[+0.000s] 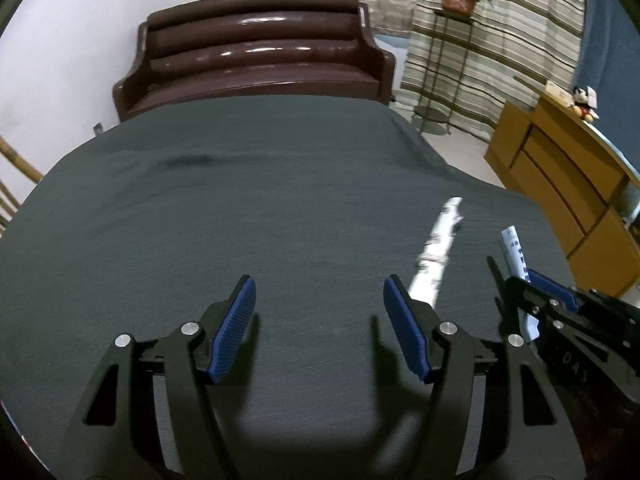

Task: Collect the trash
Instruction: 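Grasp the blue-white sachet with the right gripper and lift it, then grasp the white string-tied packet with the left gripper and lift it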

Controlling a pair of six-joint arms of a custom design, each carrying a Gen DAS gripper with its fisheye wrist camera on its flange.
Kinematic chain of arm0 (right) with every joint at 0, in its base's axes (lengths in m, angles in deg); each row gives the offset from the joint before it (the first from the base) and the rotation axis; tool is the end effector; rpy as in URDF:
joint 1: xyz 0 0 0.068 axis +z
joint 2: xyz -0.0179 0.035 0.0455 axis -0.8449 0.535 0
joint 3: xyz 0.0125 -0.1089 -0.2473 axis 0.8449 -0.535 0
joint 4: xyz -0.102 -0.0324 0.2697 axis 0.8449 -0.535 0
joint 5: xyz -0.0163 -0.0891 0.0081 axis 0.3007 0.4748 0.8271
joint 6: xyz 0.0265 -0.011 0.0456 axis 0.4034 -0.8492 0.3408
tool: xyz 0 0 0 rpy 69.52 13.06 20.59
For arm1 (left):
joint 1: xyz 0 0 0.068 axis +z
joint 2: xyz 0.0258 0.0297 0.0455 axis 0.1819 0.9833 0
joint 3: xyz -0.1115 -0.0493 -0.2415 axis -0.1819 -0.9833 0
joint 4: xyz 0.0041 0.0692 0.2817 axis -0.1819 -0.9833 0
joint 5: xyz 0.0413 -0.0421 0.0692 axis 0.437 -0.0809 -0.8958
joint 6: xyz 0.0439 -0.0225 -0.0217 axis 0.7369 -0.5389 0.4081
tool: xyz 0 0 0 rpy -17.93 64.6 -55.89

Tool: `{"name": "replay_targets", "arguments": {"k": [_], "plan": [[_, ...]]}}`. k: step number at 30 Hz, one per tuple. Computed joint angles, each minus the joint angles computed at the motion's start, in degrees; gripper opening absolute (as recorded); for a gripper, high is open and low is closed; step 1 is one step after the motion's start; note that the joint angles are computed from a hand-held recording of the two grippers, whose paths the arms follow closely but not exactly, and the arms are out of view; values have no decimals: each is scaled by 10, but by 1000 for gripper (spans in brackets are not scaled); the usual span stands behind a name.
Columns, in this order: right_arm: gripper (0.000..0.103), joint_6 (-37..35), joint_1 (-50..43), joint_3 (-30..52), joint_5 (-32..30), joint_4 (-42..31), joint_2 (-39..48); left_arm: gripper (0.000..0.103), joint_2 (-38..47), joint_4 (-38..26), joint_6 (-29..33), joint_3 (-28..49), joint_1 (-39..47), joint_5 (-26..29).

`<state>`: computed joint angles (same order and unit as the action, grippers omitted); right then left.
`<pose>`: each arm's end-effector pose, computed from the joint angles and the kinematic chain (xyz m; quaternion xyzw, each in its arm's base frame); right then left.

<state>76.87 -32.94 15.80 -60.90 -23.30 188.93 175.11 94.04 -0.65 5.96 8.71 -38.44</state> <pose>0.2937 0.1408 0.0022 -0.2139 0.9148 0.1416 0.3121 0.2329 0.0021 0.0063 -0.1934 0.9085 0.0546 0.3664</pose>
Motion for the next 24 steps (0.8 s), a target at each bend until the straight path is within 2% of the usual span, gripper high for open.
{"name": "replay_targets", "arguments": {"k": [12,24], "plan": [[17,-9,-64,23,-25,1,18,65,59,-75,0,109,-49,0],[17,-14,-82,30,-48,0,29,63,97,-119,22,164,-52,23]]}}
